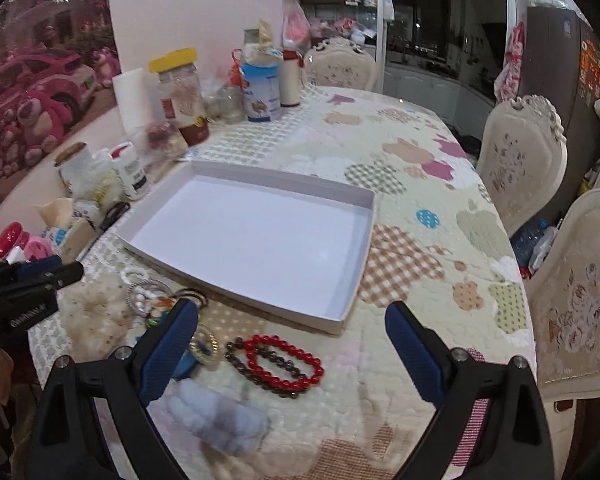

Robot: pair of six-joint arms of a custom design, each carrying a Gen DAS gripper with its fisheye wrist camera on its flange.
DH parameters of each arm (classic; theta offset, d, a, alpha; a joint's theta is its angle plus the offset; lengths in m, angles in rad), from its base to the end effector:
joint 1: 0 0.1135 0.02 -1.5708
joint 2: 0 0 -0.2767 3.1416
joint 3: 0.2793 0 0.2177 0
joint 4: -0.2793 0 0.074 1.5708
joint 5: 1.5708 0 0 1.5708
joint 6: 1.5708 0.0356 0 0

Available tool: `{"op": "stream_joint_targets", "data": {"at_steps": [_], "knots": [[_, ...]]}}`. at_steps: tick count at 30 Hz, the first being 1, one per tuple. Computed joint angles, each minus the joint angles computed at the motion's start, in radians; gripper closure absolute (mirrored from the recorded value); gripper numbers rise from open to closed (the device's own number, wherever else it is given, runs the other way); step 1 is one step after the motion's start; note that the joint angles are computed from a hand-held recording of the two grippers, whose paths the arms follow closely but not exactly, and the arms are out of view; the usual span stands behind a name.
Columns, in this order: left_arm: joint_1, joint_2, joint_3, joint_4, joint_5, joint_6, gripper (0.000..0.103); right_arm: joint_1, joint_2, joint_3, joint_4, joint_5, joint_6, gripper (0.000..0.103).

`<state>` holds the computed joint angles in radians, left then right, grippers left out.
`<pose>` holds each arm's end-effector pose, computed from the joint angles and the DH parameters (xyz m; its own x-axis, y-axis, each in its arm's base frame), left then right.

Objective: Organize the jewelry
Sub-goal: 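Move both tools toward the jewelry pile beside the white tray, then grasp the cream scrunchie with the left tool while the right grasps the charm hair tie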

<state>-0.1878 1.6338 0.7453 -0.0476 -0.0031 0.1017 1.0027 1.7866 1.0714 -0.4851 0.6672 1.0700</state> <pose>0.2760 -0.0523 0.1768 -0.7682 0.2493 -0.5896 0.2643 0.9624 0.0627 0.1872 0.2524 0.1968 -0.7159 0.1592 -0.6798 0.1799 0.9828 0.0407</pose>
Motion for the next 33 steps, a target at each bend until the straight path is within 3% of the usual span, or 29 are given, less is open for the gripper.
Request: {"op": "stream_joint_targets", "data": {"at_steps": [33], "knots": [[0.029,-0.009,-0.044,-0.007,0.018,0.0,0.074,0.045,0.023,0.017,-0.012,-0.025,0.006,0.006]]}}
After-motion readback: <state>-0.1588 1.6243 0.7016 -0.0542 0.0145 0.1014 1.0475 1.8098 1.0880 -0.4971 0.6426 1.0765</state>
